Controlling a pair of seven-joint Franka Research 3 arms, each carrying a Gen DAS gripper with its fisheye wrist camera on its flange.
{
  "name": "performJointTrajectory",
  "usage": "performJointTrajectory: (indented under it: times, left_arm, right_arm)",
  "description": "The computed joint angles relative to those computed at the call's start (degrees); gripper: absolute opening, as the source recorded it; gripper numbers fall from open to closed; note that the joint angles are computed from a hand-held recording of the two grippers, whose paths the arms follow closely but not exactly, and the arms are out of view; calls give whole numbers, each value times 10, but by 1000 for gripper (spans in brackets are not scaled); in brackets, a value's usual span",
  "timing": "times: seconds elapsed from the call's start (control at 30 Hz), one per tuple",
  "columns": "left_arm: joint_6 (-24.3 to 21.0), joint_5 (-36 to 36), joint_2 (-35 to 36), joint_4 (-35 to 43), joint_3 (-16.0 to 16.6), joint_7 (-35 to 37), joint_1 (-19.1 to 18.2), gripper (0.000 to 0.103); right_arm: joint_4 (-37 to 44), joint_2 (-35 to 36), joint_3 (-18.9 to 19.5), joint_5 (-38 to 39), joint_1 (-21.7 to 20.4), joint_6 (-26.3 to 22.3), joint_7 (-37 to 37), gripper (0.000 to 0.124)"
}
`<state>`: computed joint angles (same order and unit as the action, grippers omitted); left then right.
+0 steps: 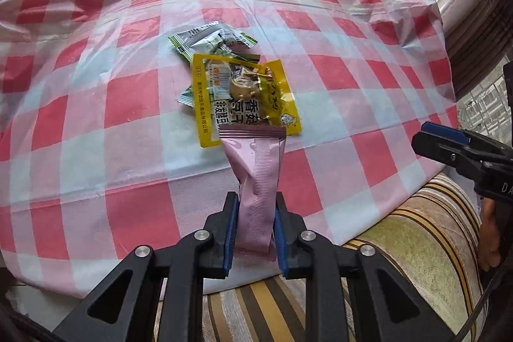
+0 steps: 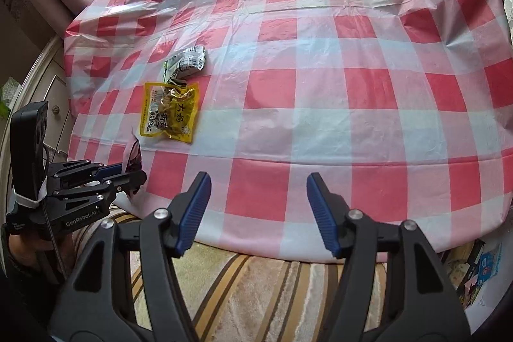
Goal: Organize snacks
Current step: 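Return both tools to the table and grasp pink bar with left tool, then grasp the yellow spicy pack with the right tool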
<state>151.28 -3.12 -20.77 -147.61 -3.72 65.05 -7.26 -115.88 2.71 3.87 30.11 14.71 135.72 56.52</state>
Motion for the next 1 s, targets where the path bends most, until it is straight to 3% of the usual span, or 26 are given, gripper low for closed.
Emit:
performJointTrajectory:
  times: [0.1,0.3,0.57,0.87,0.97,1.0]
  left_arm:
    - [25,19,-29,-35,-15,-80,33,21]
    - [77,20,-68,-86,4,-142,36,21]
    - [119,2,-64,-102,32,-132,13,21]
    - [152,-50,-61,-118,72,-94,-25,21]
    - [159,-64,-59,-120,78,-86,-32,21]
    - [162,-68,-58,-120,80,-83,-34,21]
  right_arm:
    - [19,20,12,-11,15,2,7,70]
    - [80,84,29,1,34,-17,23,73]
    - [144,151,39,-39,58,-4,41,73]
    - [147,164,44,-84,81,45,35,78]
    - [137,161,45,-101,87,64,29,71]
    - [134,159,49,-96,85,65,19,62]
